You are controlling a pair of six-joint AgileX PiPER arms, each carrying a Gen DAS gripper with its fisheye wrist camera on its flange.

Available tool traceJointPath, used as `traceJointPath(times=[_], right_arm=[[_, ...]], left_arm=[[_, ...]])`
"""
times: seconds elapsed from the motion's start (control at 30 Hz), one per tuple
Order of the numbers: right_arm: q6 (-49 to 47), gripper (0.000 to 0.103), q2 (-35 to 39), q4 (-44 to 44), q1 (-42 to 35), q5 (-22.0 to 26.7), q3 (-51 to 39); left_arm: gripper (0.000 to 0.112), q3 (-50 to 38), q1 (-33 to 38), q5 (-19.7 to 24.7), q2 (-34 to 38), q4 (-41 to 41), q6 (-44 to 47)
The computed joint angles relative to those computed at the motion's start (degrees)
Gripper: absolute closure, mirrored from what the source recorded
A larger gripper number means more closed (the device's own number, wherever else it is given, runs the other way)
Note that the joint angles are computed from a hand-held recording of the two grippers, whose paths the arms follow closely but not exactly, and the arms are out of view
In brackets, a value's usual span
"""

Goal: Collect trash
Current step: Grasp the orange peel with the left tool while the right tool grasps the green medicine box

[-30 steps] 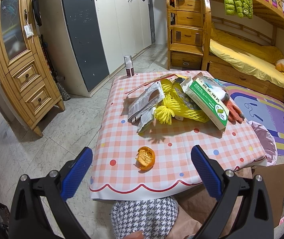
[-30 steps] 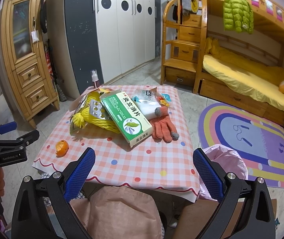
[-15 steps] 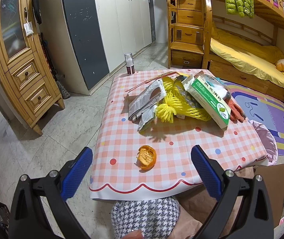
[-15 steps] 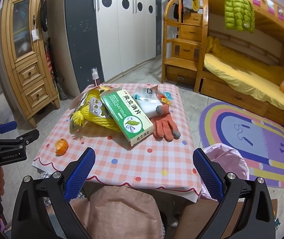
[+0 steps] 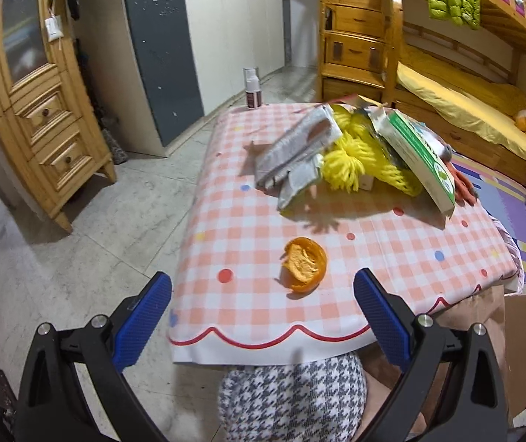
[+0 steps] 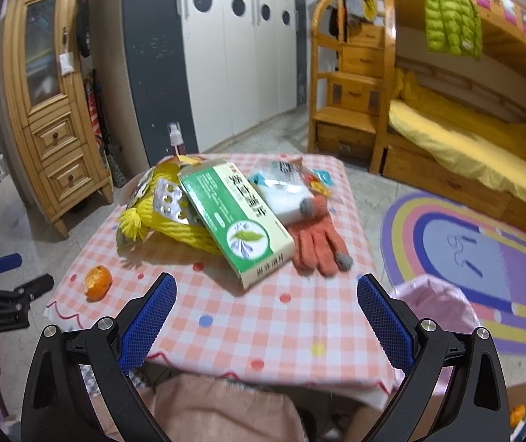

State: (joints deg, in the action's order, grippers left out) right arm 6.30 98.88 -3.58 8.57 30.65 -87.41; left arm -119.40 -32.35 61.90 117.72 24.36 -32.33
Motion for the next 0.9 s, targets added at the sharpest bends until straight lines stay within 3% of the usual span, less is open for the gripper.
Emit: traceJointPath(times=[0.1,0.23,0.33,0.57,0.77,0.9], right_arm=[[-1.79,0.006,2.86,1.11,0.07,1.14,-3.16],[-7.61,0.006,5.05,7.13,-0.59,0.38,-5.16],[-7.35,0.006,7.47,5.22,-0.02,3.31,-8.47],[-4.94,0.006,9.71,4.29,-0.39,4.16,-10.54],[-5.74,0.007,8.66,4.24,-0.81,1.5,-8.17],[-10.52,0.01,8.45,8.38,-1.55,0.95,-7.71]], left_arm=[[0.018,0.57,0.45,-2.82,1.2,-0.94,1.31],[0.028,-4.12,1.26,-1.74,5.92,-5.14,5.43],[0.039,-7.88,2.15,-0.38,9.1,-8.48,7.91],[0.069,-16.89,3.72,3.35,15.23,-14.18,12.44],[0.092,-12.56,3.02,0.93,13.06,-13.82,12.32],[0.095,-12.63,2.92,0.09,11.91,-14.1,12.58]])
